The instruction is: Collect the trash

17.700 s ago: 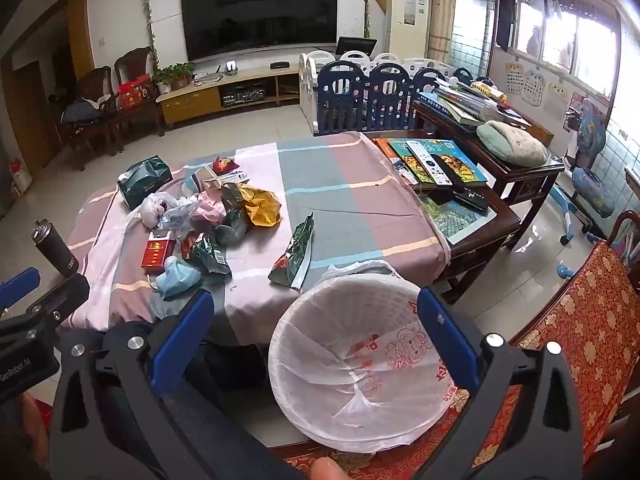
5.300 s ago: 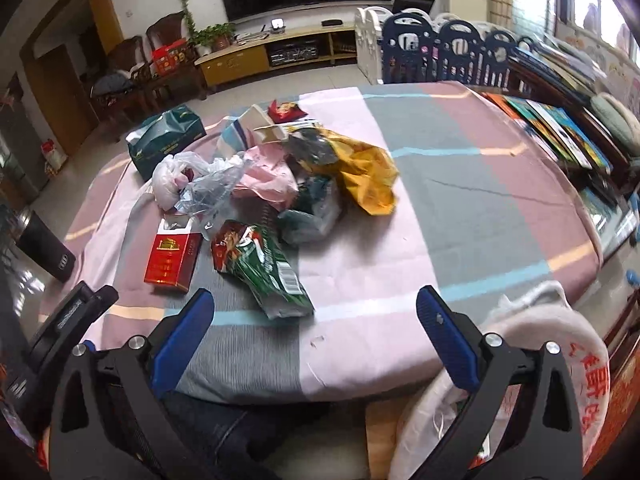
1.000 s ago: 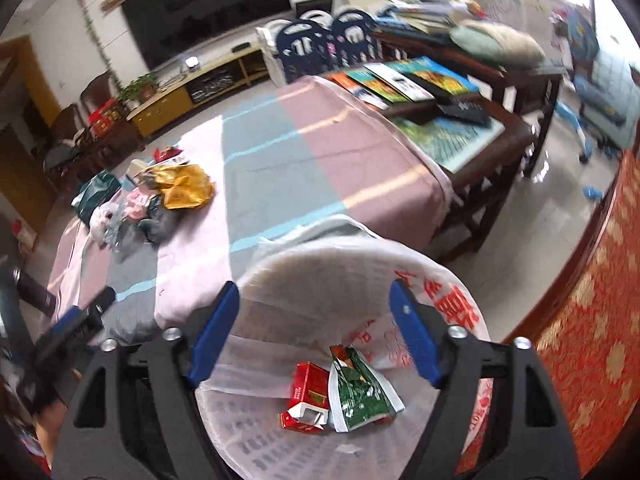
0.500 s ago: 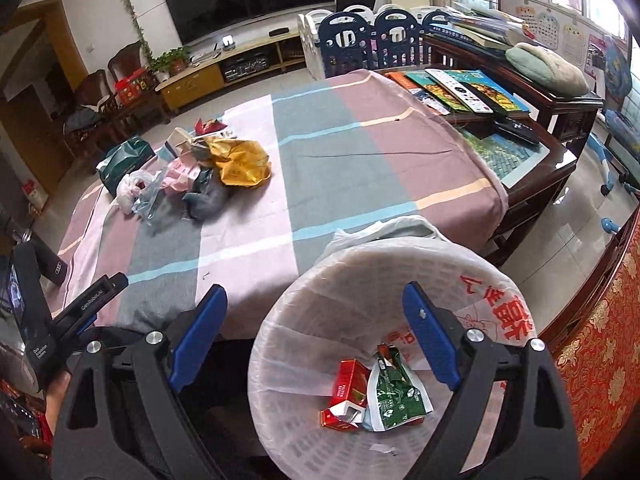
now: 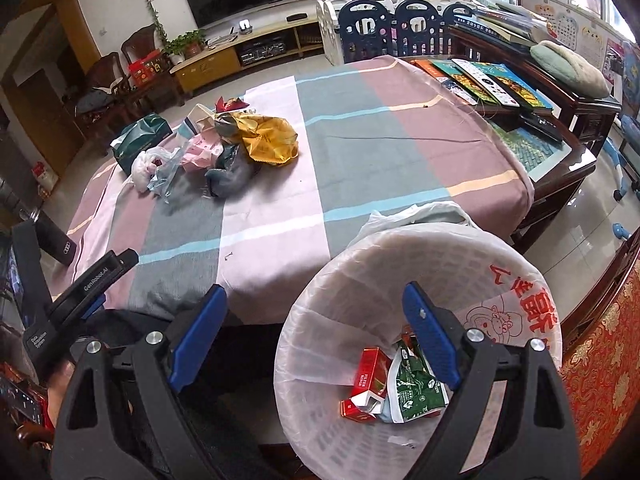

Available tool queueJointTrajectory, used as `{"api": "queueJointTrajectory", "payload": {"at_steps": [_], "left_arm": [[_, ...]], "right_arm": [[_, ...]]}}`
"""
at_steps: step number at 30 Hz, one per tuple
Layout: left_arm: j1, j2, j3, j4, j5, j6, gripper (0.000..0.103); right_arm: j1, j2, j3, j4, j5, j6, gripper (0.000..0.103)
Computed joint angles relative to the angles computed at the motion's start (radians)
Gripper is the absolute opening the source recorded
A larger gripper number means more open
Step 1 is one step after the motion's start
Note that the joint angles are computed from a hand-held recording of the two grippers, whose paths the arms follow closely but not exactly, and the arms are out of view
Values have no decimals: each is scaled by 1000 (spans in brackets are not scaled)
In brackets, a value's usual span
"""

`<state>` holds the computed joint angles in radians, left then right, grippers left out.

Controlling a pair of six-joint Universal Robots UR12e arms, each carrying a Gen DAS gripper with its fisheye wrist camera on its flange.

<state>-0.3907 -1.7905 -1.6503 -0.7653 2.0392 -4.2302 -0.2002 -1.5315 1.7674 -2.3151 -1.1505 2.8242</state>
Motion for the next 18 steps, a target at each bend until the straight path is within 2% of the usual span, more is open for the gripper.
{"api": "queueJointTrajectory", "payload": {"at_steps": [5, 18], "left_arm": [[-9, 0, -4, 30, 37, 10, 97], [-3, 2, -10, 39, 20, 14, 97]], "right_arm": [[-2, 3, -1, -1, -2, 11, 88], [5, 10, 0, 19, -10, 9, 88]]}}
